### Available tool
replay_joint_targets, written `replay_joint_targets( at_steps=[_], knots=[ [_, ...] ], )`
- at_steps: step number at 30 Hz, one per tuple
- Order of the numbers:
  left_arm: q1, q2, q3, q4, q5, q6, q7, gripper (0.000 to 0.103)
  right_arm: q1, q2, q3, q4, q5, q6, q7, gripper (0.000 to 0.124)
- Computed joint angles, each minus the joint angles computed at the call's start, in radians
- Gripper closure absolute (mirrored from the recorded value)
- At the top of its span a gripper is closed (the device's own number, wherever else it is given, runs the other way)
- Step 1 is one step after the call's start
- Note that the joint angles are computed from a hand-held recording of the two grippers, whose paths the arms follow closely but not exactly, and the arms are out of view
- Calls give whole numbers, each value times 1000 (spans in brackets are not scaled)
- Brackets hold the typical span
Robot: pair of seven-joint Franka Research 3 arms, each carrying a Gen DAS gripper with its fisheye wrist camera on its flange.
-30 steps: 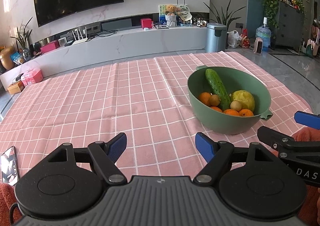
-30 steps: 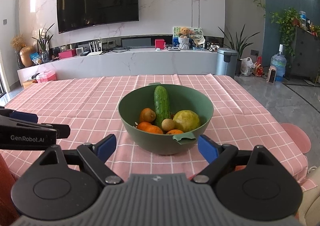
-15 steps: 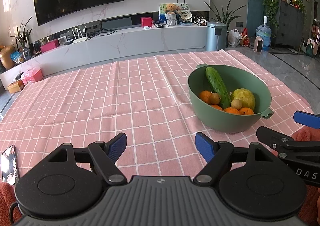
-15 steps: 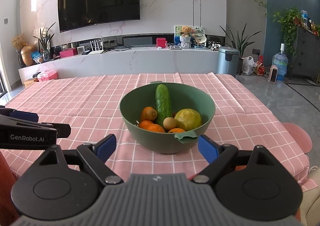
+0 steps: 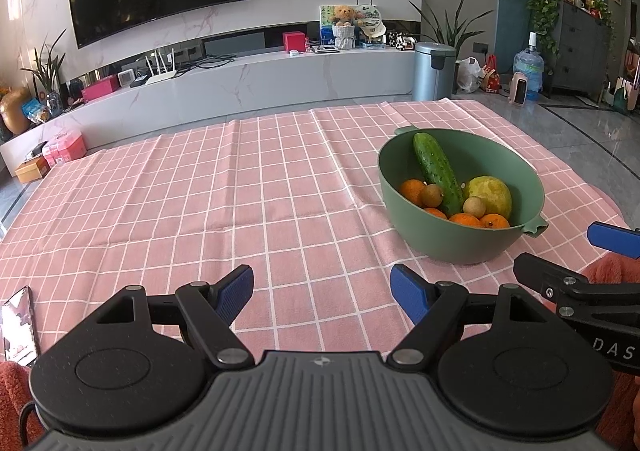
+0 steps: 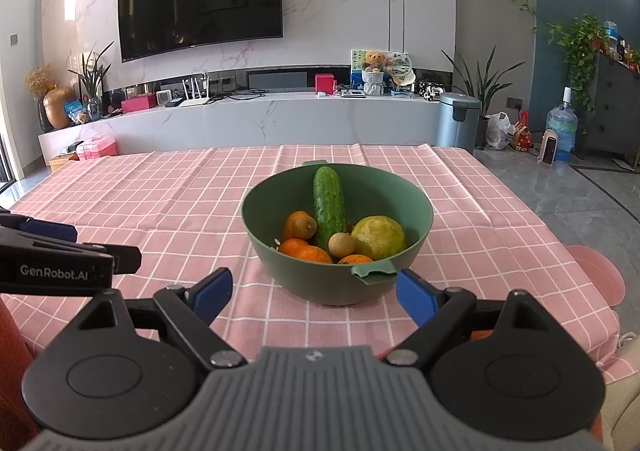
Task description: Organize fruits
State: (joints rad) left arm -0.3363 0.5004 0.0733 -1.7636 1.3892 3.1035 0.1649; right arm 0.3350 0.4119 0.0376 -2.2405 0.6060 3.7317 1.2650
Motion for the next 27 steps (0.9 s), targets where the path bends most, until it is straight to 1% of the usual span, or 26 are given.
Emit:
replay_joint_targets(
  at_steps=[27],
  knots=[
    [3,-7,1,-9,-12,-4,5,12,0,-1,-1,-5,-4,-1,-5,39]
  ],
)
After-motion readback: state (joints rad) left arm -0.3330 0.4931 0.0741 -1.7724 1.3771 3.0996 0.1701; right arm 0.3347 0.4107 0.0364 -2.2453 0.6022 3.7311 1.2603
